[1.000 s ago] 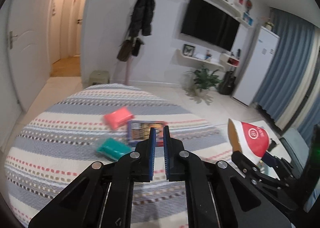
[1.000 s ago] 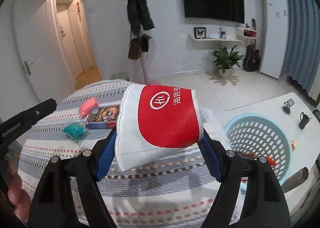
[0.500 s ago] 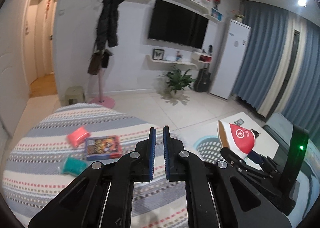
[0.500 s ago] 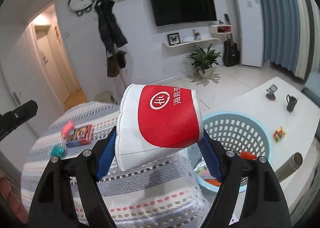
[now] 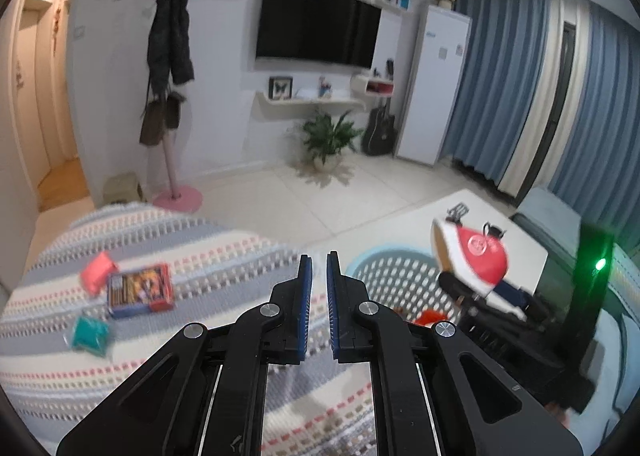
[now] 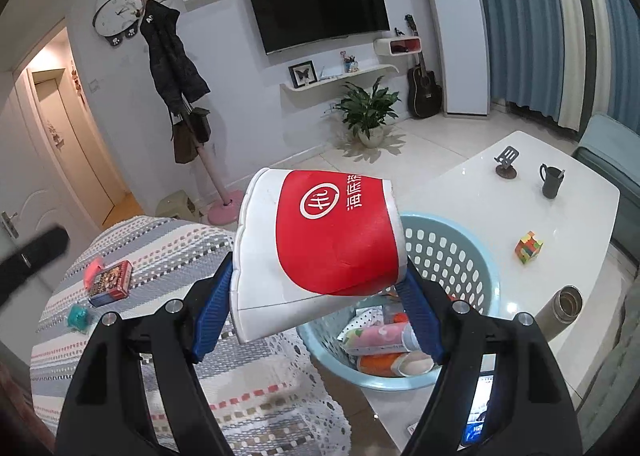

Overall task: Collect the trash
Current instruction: 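Grasp the teal packet with the left tool while the right tool holds the cup, then carry the teal packet and cup over the basket and release both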

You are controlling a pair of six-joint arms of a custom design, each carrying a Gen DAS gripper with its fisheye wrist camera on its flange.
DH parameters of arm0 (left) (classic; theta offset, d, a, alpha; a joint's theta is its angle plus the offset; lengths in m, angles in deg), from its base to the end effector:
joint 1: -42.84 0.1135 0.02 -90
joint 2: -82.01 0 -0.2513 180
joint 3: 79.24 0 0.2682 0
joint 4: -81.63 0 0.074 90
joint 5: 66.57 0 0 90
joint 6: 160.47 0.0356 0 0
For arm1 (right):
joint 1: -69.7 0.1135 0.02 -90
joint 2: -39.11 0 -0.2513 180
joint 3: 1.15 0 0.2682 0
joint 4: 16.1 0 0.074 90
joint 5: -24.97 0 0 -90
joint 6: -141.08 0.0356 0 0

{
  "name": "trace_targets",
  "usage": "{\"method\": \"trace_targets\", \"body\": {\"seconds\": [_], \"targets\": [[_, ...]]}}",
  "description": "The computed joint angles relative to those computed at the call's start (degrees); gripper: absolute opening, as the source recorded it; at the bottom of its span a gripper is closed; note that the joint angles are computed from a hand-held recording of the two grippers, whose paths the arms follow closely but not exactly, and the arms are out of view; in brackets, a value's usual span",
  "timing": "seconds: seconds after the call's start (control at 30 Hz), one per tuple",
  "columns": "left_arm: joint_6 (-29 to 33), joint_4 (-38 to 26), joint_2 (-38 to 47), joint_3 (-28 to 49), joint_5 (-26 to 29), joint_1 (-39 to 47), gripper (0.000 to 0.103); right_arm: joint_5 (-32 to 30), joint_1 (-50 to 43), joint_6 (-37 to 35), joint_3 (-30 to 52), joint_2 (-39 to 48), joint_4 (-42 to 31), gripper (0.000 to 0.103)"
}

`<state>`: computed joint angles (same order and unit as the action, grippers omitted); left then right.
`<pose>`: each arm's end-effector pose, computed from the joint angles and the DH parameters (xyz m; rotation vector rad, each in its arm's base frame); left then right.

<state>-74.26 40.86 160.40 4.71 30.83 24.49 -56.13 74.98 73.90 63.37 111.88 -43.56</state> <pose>0.3077 -0.1069 0.3226 0.3521 2.1739 -0.3587 0.2989 0.0221 0.2513 0.4194 2.1468 0.1070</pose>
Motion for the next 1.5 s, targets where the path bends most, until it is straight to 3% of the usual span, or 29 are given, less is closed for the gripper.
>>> {"method": "trace_targets", "body": {"seconds": [0.1,0.13,0.17,0.2,0.27,0.37,0.43,0.5,0.73,0.97,1.23,1.5], "targets": [[-0.55,0.72,0.02,-2.45,0.43,3.39,0.017,-0.06,0.37,-1.08,0.28,0.8,-0.1,0.073],[-0.55,0.77,-0.04,-3.42,0.64,5.96,0.024,0.17,0.67,-1.31,0.38,1.03,-0.06,0.073],[-0.32,0.85,0.33,-3.69,0.67,8.16,0.042,0.38,1.04,-1.45,0.44,1.23,0.05,0.073],[-0.02,1.0,0.8,-4.01,0.46,10.91,0.051,0.66,1.53,-1.36,0.5,1.5,0.23,0.073],[0.12,0.53,2.62,-4.01,0.65,17.24,0.051,0.88,2.6,-0.74,0.74,2.41,0.6,0.073],[2.31,-1.47,8.21,-1.84,4.07,26.13,0.062,0.95,4.14,-0.08,2.08,5.03,0.8,0.073],[5.41,-2.76,12.35,0.53,5.91,29.66,0.063,1.44,5.76,0.16,3.26,6.9,0.6,0.073],[8.11,-3.6,16.6,3.39,7.17,32.23,0.074,2.2,7.2,0.17,4.45,8.35,0.39,0.073],[11.75,-4.2,23.88,9.23,5.04,32.11,0.072,4.04,9.76,0.11,7.09,11.42,-0.2,0.073],[10.66,-3.33,24.78,10.31,3.79,31.54,0.031,3.18,8.66,-0.22,7.25,12.27,0.04,0.073],[9.14,-1.13,17.37,4.37,5.62,31.91,0.03,1.17,6.7,-0.68,6.17,11.43,0.97,0.073],[7.72,-3.7,6.88,4.36,4.46,23.63,0.03,-2.52,2.74,-0.62,4.37,9.36,2.4,0.073]]}}
